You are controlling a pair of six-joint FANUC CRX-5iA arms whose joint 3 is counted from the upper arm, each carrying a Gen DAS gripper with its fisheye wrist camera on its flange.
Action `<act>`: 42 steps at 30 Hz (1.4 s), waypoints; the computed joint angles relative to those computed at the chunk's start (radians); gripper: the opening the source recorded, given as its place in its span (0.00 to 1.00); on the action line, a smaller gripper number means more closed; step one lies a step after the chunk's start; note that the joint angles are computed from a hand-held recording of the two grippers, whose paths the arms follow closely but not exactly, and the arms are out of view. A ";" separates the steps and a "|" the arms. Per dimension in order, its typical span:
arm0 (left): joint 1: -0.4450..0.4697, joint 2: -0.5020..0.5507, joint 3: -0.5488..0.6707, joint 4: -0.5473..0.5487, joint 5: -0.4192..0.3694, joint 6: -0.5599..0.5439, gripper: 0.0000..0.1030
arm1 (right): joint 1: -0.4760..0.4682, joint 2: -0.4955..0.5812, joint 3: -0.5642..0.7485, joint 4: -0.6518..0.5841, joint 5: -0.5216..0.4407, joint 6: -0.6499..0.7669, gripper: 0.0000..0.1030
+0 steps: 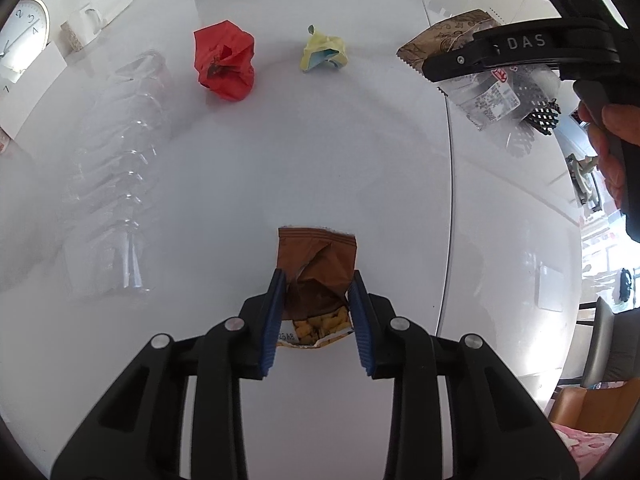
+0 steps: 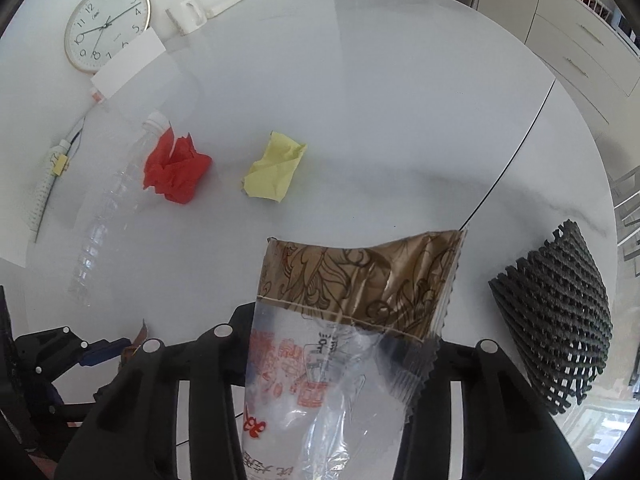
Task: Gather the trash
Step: 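Carry both bags to the wastebasket and open both grippers over it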
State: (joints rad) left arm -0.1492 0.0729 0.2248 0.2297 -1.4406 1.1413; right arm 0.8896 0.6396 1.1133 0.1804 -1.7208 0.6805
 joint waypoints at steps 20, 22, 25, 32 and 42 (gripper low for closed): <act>0.210 -0.099 -0.112 0.275 -0.113 -0.140 0.30 | 0.187 -0.228 -0.292 0.122 0.101 -0.252 0.42; 0.209 -0.107 -0.109 0.255 -0.113 -0.146 0.30 | 0.205 -0.254 -0.333 0.131 0.115 -0.284 0.42; 0.199 -0.117 -0.104 0.234 -0.111 -0.148 0.30 | 0.232 -0.298 -0.399 0.148 0.139 -0.333 0.42; 0.096 -0.166 -0.091 0.163 -0.084 -0.147 0.30 | 0.310 -0.436 -0.590 0.195 0.164 -0.466 0.42; -0.242 -0.196 -0.072 0.130 -0.047 -0.052 0.30 | 0.537 -0.739 -0.928 0.240 0.047 -0.799 0.42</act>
